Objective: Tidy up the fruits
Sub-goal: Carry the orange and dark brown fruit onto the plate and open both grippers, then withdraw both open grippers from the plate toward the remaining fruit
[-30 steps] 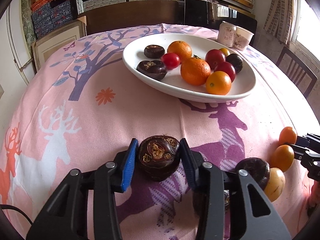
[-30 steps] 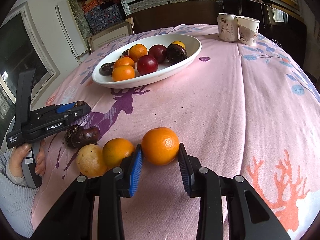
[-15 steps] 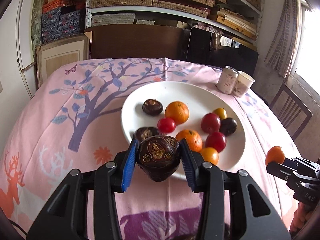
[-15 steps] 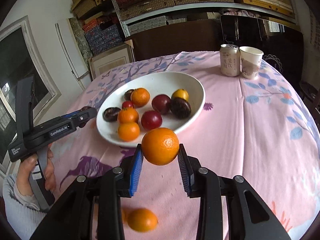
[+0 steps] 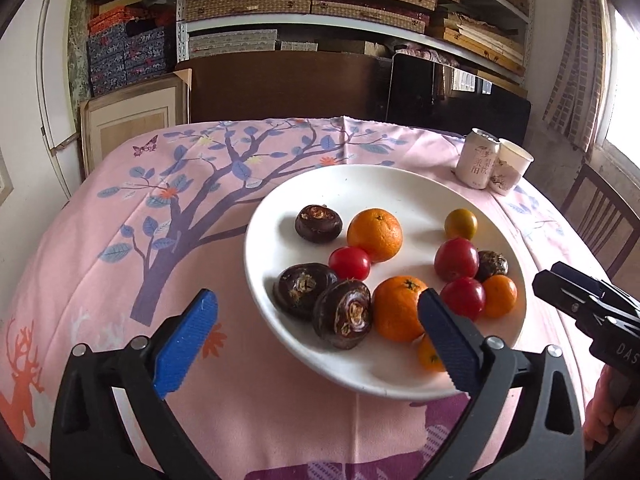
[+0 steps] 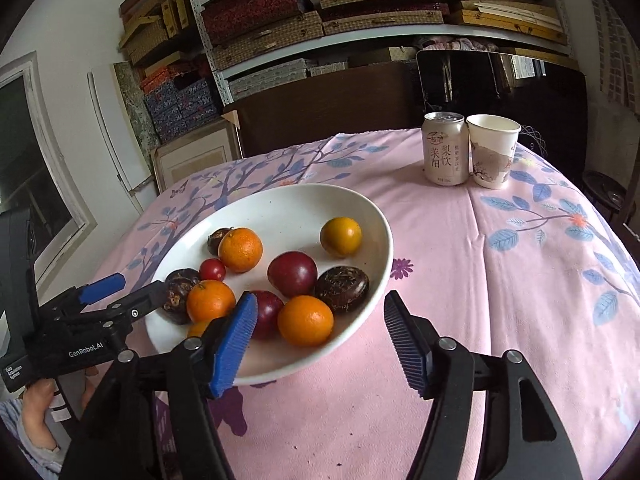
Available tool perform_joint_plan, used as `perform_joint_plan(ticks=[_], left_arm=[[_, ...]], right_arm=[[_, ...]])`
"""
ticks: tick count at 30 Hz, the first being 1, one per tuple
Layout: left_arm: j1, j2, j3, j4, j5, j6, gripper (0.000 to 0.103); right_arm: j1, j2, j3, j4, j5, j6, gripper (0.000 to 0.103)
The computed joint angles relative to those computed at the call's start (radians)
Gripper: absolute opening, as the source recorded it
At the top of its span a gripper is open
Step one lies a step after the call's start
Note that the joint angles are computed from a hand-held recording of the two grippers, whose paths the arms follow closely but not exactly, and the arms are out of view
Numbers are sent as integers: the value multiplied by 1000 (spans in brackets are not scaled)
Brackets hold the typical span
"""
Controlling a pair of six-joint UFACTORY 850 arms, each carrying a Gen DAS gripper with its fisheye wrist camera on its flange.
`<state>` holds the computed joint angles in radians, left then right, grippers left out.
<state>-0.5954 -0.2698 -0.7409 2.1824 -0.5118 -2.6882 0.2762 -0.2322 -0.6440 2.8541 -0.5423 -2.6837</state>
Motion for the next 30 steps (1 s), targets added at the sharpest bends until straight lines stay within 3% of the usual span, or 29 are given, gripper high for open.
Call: perform_joint_plan(ticks=[9, 14, 19, 28, 30], left_arm=[[-55, 53, 106, -82, 11, 42, 98], [-122, 113, 195, -87, -17, 40, 98], [-174, 143, 241, -124, -26, 70, 98], [-173, 124, 225, -111, 59, 113, 99], [-156, 126, 229, -59, 82, 59, 99]], right_arm=[[-27, 74, 115, 9, -21, 3, 74], [-61, 119, 197, -14, -55, 44, 84], [-92, 134, 224, -42, -90, 100, 85], [-93, 127, 216, -59, -68, 117, 85], [-91, 126, 216, -54, -69, 110, 85]])
